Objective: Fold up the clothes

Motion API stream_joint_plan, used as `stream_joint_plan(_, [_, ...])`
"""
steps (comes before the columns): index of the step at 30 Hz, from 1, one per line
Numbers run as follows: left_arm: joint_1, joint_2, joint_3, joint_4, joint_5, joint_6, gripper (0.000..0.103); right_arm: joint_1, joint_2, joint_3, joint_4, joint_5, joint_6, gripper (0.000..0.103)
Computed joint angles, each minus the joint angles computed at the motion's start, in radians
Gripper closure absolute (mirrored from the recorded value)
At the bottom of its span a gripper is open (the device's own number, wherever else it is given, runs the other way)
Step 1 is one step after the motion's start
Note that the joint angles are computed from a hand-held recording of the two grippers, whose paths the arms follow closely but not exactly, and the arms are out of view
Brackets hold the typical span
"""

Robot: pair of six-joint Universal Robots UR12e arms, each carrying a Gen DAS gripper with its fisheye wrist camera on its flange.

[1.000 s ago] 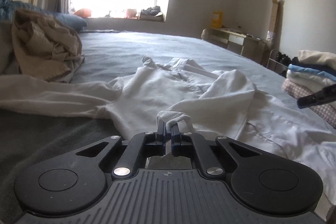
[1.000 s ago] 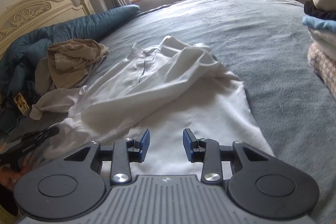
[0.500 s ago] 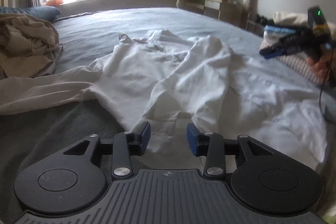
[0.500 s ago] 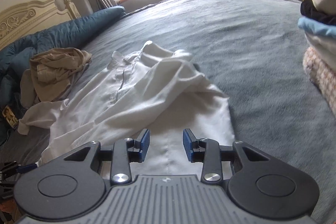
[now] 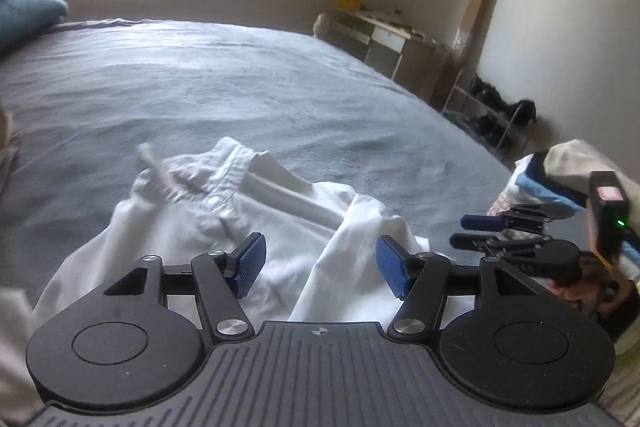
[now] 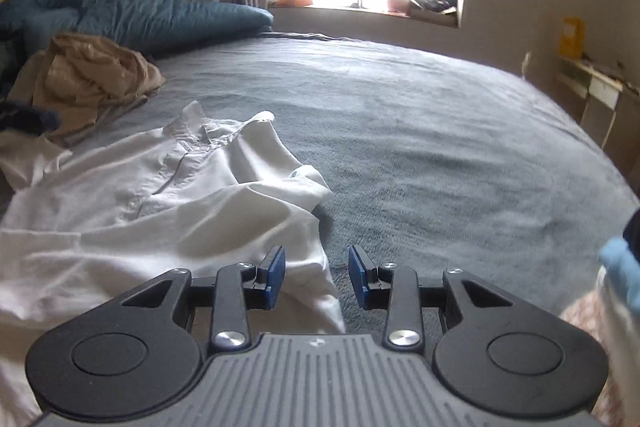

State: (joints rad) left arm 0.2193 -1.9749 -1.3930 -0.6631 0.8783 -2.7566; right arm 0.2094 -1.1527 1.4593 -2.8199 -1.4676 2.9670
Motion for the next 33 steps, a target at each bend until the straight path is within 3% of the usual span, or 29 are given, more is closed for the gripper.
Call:
stream_joint_plan(3, [-0.089,-0.115,0.213,-0.242,0.108,0.104,0.041,0.000,0.009,0.010,-0.049,0.002,-0.102,0.066])
stream_joint_plan(5, [-0.134,-0.170,0.303,-0.320,0.174,0.104,0.041,-0.001,0.014,0.019,-0.078,0.005,-0.122,0.066])
stream_joint_plan(8, [-0.188,-0.214,0.363,-0.355,0.273,0.156,0.041,-0.007,0.020,0.030,-0.105,0.027,-0.131,0.066])
stream_joint_plan(13, [-0.258,-0.257,0.397,-0.347,0.546,0.257,0.042,-0.022,0.017,0.048,-0.139,0.067,-0.105,0.066])
stream_joint_plan(15, [-0.266,-0.268,0.403,-0.351,0.593,0.254,0.048,-0.028,0.015,0.052,-0.147,0.085,-0.091,0.066])
stream_joint_plan(17, [-0.254,-0.274,0.413,-0.375,0.553,0.200,0.067,-0.032,0.015,0.054,-0.148,0.102,-0.090,0.066])
stream_joint_plan(20, [-0.219,-0.275,0.412,-0.377,0.440,0.071,0.090,-0.033,0.016,0.057,-0.143,0.110,-0.117,0.066])
stream_joint_plan(22, [-0.188,-0.267,0.385,-0.340,0.323,-0.029,0.093,-0.033,0.019,0.055,-0.134,0.109,-0.120,0.066])
stream_joint_plan(25, [-0.137,-0.257,0.317,-0.208,0.123,-0.193,0.096,-0.038,0.027,0.050,-0.123,0.123,-0.095,0.066])
stream_joint_plan(27, [-0.113,-0.261,0.287,-0.134,0.025,-0.297,0.096,-0.041,0.032,0.046,-0.114,0.134,-0.074,0.066])
stream_joint_plan(29, [-0.099,-0.269,0.266,-0.068,-0.040,-0.375,0.096,-0.047,0.037,0.041,-0.096,0.156,-0.041,0.066])
stream_joint_plan(33, [-0.089,-0.285,0.243,0.004,-0.120,-0.458,0.096,-0.056,0.049,0.031,-0.071,0.192,0.030,0.070])
